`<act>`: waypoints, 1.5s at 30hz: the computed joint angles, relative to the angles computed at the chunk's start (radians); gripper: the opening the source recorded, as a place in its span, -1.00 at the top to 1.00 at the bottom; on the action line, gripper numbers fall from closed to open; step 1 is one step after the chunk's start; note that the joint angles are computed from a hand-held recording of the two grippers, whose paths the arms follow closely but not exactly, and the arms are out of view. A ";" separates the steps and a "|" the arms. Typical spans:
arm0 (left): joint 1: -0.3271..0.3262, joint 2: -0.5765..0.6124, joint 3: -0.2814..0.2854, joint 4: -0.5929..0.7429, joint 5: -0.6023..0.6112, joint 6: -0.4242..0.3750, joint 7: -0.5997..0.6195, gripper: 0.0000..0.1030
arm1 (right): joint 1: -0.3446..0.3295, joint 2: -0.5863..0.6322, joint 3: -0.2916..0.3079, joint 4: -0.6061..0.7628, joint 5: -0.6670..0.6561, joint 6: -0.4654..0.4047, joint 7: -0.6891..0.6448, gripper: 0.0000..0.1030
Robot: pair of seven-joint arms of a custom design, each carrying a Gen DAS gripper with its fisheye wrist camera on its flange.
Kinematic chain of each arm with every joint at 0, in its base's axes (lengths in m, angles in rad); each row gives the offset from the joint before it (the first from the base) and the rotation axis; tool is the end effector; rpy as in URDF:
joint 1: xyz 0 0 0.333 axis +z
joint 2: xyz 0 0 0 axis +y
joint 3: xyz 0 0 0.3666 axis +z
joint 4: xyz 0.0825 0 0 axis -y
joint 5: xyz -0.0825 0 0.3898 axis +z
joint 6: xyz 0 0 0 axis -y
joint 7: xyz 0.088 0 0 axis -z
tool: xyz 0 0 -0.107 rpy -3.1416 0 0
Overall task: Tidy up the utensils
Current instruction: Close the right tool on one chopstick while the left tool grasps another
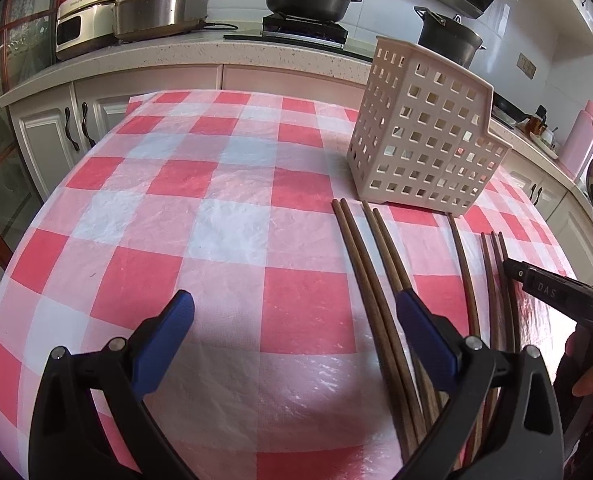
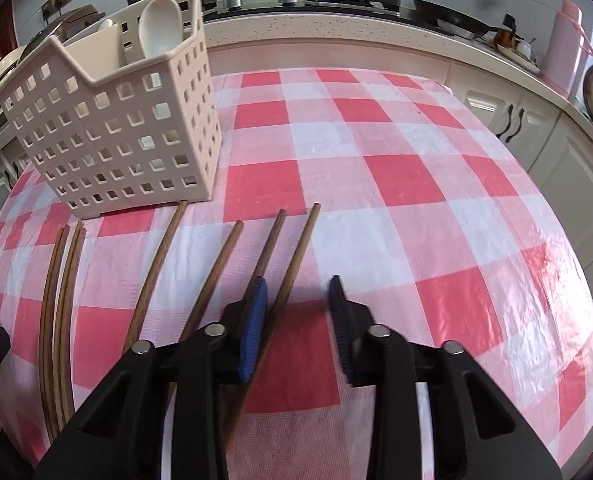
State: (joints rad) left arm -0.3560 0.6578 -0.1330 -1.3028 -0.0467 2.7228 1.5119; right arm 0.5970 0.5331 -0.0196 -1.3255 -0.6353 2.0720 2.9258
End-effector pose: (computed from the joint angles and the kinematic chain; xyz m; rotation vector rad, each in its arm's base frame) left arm 0.7390 -0.3516 0.4870 -1.5507 2.1813 -1.0109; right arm 0.6566 0.3957 0.4993 -1.3677 2.3609 -0.7747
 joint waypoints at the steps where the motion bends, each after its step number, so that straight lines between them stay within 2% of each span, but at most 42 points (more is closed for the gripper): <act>1: 0.000 0.004 -0.001 0.008 -0.001 -0.010 -0.002 -0.90 | 0.001 -0.001 0.000 -0.003 -0.005 0.004 -0.007 0.61; 4: -0.005 0.022 0.003 0.047 -0.001 -0.047 -0.018 -0.90 | 0.004 -0.013 0.001 -0.027 -0.021 0.026 -0.018 0.78; 9: -0.029 0.087 0.025 0.171 0.037 -0.146 -0.054 -0.88 | 0.000 -0.049 0.006 -0.094 -0.037 0.086 0.009 0.79; 12: -0.034 0.150 0.019 0.290 0.042 -0.241 -0.070 -0.67 | -0.006 -0.064 0.009 -0.123 -0.046 0.116 0.021 0.79; 13: -0.043 0.166 0.028 0.319 0.053 -0.259 -0.085 -0.67 | -0.008 -0.071 0.010 -0.135 -0.050 0.129 0.027 0.79; 16: -0.060 0.198 0.039 0.375 0.085 -0.281 -0.100 -0.57 | -0.013 -0.081 0.012 -0.157 -0.059 0.158 0.038 0.79; 19: -0.099 0.227 0.089 0.429 0.154 -0.314 -0.148 -0.47 | -0.016 -0.087 0.014 -0.170 -0.066 0.176 0.044 0.79; 25: -0.120 0.237 0.105 0.451 0.226 -0.349 -0.191 -0.54 | -0.031 -0.103 0.019 -0.199 -0.063 0.222 0.043 0.79; 29: -0.110 0.274 0.089 0.533 0.225 -0.429 -0.190 -0.89 | -0.034 -0.103 0.022 -0.200 -0.060 0.222 0.023 0.79; 30: -0.107 0.299 0.084 0.580 0.221 -0.464 -0.183 -0.92 | -0.033 -0.102 0.023 -0.198 -0.060 0.218 0.016 0.79; 33: -0.104 0.320 0.078 0.623 0.219 -0.492 -0.170 -0.92 | -0.031 -0.098 0.022 -0.189 -0.057 0.208 0.004 0.78; 36: -0.104 0.310 0.078 0.603 0.221 -0.478 -0.168 -0.90 | -0.025 -0.090 0.020 -0.176 -0.062 0.188 -0.006 0.79; 37: -0.103 0.294 0.077 0.571 0.223 -0.457 -0.168 -0.81 | -0.021 -0.086 0.018 -0.170 -0.066 0.180 -0.009 0.79; 38: -0.102 0.276 0.076 0.537 0.225 -0.432 -0.166 -0.56 | -0.017 -0.084 0.016 -0.167 -0.071 0.172 -0.006 0.80; 39: -0.100 0.253 0.073 0.493 0.228 -0.396 -0.157 -0.23 | -0.015 -0.083 0.015 -0.165 -0.074 0.169 -0.005 0.81; 40: -0.097 0.239 0.065 0.467 0.225 -0.374 -0.140 -0.05 | -0.014 -0.084 0.015 -0.165 -0.074 0.166 -0.001 0.83; 41: -0.096 0.233 0.062 0.458 0.223 -0.367 -0.130 0.21 | -0.014 -0.086 0.015 -0.168 -0.074 0.168 0.003 0.85; 43: -0.093 0.222 0.054 0.436 0.217 -0.350 -0.105 0.41 | -0.016 -0.095 0.014 -0.184 -0.076 0.182 0.021 0.87; 45: -0.090 0.205 0.050 0.400 0.210 -0.320 -0.089 0.75 | -0.020 -0.111 0.014 -0.213 -0.081 0.214 0.051 0.88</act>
